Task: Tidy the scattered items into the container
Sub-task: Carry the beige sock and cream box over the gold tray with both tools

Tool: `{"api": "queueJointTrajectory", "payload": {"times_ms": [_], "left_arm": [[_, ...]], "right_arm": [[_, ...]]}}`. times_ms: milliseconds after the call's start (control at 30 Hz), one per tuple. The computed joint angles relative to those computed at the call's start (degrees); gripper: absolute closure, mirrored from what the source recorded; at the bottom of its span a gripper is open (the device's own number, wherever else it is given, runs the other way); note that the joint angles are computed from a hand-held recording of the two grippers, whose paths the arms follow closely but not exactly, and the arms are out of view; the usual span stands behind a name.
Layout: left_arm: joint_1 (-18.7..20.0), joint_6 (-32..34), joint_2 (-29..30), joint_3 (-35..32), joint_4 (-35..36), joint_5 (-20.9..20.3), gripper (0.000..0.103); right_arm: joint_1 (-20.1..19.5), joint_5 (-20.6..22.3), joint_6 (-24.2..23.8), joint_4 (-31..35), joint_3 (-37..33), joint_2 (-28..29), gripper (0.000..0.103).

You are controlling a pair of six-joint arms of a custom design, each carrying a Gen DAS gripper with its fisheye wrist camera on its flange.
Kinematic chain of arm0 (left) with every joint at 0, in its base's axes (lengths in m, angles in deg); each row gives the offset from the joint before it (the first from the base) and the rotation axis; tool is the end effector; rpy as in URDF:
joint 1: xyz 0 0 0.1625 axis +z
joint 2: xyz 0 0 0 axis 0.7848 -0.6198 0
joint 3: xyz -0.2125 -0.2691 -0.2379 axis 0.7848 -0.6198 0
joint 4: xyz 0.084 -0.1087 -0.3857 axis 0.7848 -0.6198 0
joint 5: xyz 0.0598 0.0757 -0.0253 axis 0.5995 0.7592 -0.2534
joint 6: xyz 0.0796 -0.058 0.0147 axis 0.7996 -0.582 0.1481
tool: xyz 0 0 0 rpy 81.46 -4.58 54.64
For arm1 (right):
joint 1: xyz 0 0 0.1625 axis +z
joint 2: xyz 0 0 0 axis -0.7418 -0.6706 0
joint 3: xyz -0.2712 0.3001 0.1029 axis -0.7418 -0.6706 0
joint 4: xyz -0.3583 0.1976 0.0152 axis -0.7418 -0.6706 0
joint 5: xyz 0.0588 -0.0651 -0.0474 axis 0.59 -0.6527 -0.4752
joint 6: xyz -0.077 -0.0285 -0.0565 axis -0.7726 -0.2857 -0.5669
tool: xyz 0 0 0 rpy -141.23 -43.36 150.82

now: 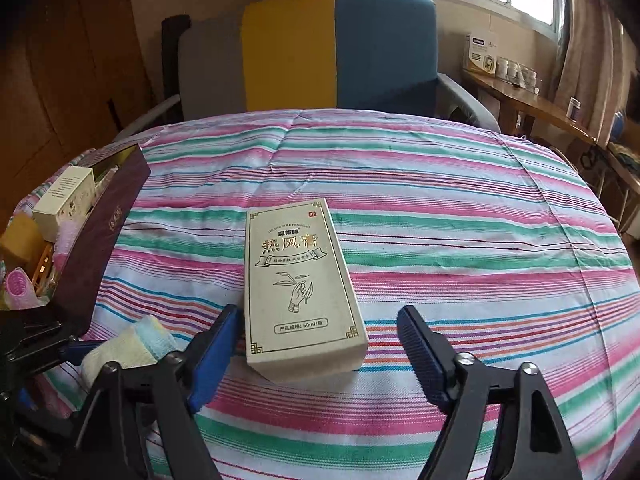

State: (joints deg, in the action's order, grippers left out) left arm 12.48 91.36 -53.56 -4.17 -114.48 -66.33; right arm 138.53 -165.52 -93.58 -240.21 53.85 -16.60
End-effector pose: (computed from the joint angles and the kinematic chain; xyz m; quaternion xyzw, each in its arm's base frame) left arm -0.2269 -0.8339 0.0357 0.3849 0.9120 -0.0652 0.1264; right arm 0.0845 -0.8002 0.1817 0.0607 -0.8665 0.3462 0.3544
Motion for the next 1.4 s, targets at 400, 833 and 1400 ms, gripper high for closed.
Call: {"api": "queueJointTrajectory", "payload": {"times_ms": [400,833,1400], "left_arm": [[0.9,-3.2,-3.7,4.1,-3.2,-3.9,0.044],[1.6,-4.6,-11.3,11.6,-14.2,-3.7,0.044],[5.4,-6.6,-1.8,-17.0,-12.4,11.1,0.043]], "right_arm": [[0.5,2.1,5.7,-1.6,5.8,-2.8,0.050],[4.4,7.3,5.5,-1.6,6.5,-2.8,0.051],[10.2,17.4,9.4,14.5,-17.7,11.1,0.050]]}}
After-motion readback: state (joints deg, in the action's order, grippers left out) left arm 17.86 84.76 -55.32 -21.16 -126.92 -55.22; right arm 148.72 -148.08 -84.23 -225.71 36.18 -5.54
